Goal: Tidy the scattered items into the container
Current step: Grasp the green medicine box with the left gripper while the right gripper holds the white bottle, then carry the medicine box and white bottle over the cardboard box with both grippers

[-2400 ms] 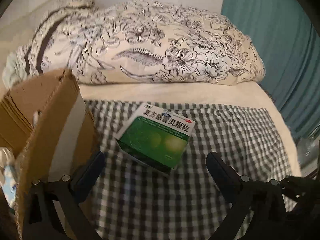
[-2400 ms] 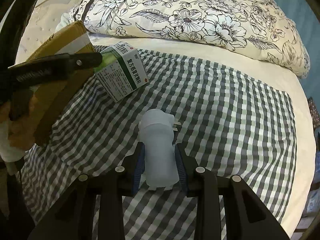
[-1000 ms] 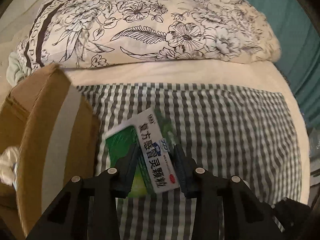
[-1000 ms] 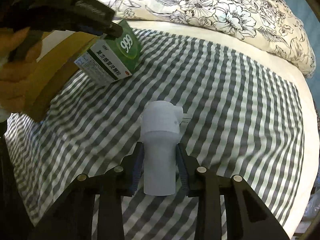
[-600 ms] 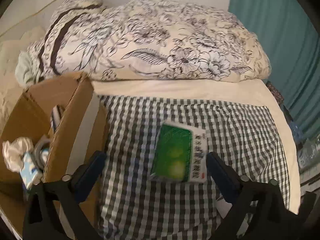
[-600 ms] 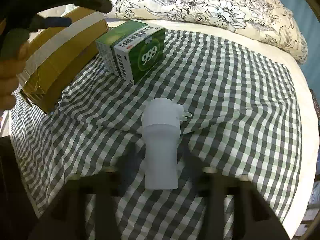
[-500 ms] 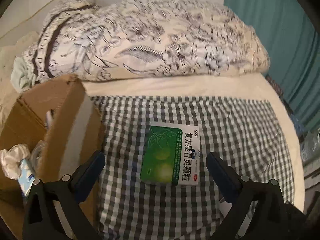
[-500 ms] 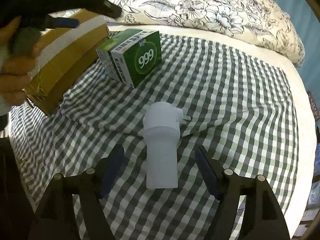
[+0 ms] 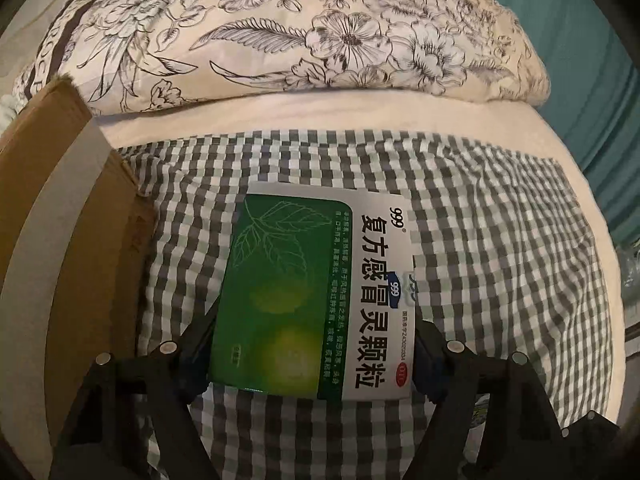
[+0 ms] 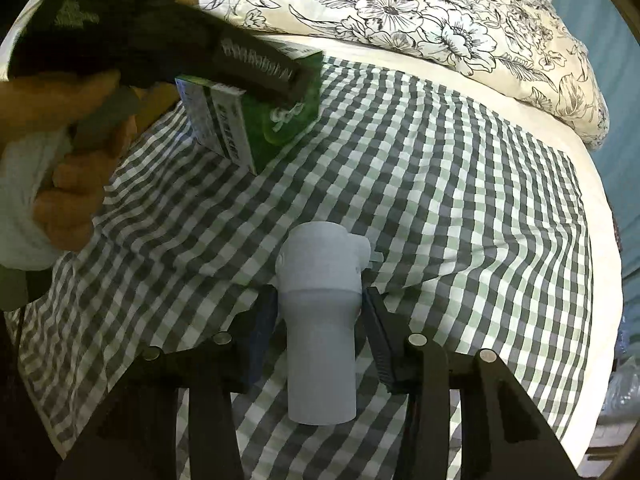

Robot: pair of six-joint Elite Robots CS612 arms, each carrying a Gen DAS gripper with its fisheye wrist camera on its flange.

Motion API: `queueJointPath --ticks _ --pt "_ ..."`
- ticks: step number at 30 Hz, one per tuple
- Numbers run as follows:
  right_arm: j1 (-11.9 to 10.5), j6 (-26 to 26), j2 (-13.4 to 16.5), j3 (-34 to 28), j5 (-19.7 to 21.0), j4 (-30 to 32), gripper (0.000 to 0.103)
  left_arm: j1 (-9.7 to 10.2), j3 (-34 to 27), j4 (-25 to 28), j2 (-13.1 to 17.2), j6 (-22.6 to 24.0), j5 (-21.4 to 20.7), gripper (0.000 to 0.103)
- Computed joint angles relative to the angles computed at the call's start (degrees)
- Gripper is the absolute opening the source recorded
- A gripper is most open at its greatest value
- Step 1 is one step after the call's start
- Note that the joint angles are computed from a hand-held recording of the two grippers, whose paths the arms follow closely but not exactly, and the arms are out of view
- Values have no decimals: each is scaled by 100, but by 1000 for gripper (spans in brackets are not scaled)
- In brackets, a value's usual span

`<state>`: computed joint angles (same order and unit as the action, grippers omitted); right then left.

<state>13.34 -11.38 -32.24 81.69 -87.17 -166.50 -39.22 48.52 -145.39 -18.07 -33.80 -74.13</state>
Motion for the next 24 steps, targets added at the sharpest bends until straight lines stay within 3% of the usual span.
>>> queueJointPath --ticks 9,17,24 --pt "20 266 -240 328 163 -490 43 -174 1167 -982 -757 142 747 78" --pt "100 621 -612 765 114 -1566 43 -319 2391 -2187 -1597 135 1410 78" --pt "197 973 -932 1039 117 -2357 43 -519 3330 -3123 -2301 461 2095 78"
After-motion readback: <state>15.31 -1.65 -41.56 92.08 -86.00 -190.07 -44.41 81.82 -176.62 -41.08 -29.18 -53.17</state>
